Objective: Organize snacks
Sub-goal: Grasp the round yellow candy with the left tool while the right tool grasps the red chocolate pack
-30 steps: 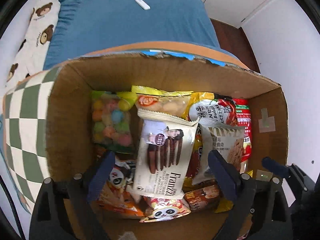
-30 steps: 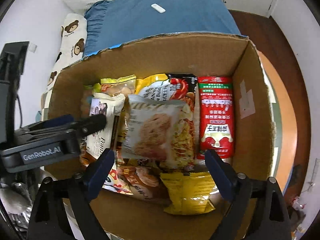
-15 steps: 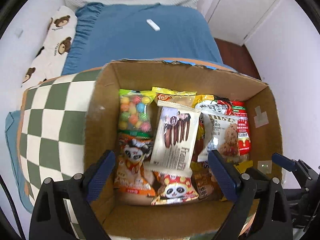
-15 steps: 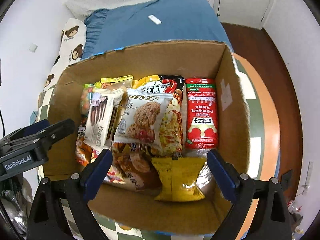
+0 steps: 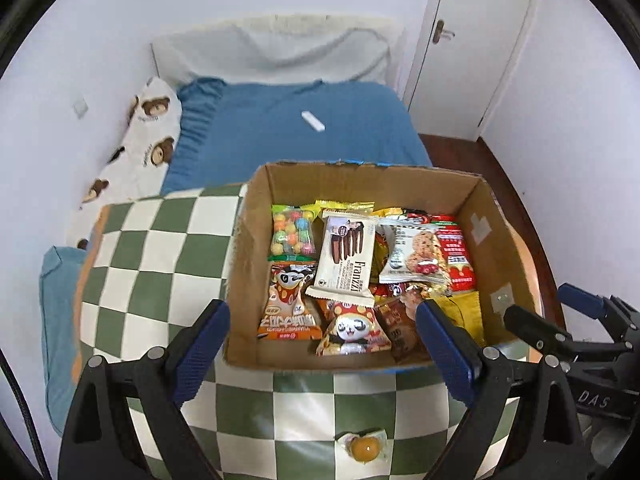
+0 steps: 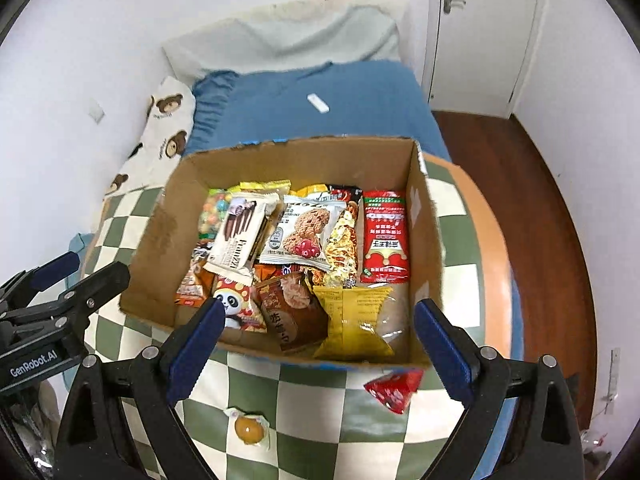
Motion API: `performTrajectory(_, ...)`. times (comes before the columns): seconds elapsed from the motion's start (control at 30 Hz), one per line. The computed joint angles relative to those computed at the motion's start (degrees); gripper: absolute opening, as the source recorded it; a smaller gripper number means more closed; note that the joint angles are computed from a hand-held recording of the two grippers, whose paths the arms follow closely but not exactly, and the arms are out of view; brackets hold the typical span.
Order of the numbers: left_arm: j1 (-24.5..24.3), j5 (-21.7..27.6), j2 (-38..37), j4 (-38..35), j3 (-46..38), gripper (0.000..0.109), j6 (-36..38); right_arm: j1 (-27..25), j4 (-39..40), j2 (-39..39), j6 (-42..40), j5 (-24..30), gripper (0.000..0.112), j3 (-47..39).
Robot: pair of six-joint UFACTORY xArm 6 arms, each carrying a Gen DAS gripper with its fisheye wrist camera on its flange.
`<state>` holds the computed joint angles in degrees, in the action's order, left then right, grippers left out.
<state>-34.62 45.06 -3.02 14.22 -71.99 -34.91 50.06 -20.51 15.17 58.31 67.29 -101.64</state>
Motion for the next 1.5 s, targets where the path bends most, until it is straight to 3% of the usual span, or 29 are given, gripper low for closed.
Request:
performTrajectory(0.5,-6.5,-0.2,-14.1,10.6,9.0,0.095,-11.7,9.5,-10.7,-10.7,10.3,1.7,0.097,7.0)
performTrajectory(0.7,-7.6,0.7,-14.4,8.4,11.4,0.098,-12.7,8.7,-9.2,-17.4,15.5,-4.3,0.094,18.3)
performTrajectory(0.77,-7.8,0.8,-13.7,7.7,12.4,0.099,-13.1,7.1,-7.0,-19.8,16.6,-7.3,0.068,23.7)
performTrajectory(1.0,-8.7,2.2,-6.4,1.4,15.1,0.099,-12.2,-2.2,6.0,-24.1,18.3,-21.6,0.068,43.3)
performTrajectory(1.2,-8.8,0.5,-0.3,-8.8,17.1,0.099,-6.7,-6.1,11.6,-18.0,14.7,-29.9,0.067,47.1)
performTrajectory(1.27,-8.7,-0.4,1.1,-12.3,17.7,0.099,-4.0,-6.5,12.7,-15.9,13.0,-31.0,0.043,46.8)
performTrajectory(1.3,-8.7,-0.4,2.1,-14.2,17.7,0.099,-2.4,-6.4,13.0,-15.4,11.9,-31.4,0.04,46.8)
performTrajectory(1.4,-9.0,-1.5,3.6,-15.6,17.7,0.094,-0.8,-4.9,11.2,-15.6,11.2,-29.7,0.039,46.4)
performTrajectory(1.5,-9.3,-2.2,5.9,-17.6,17.1,0.069,1.3,-2.3,12.8,-16.8,10.3,-29.9,0.039,47.9)
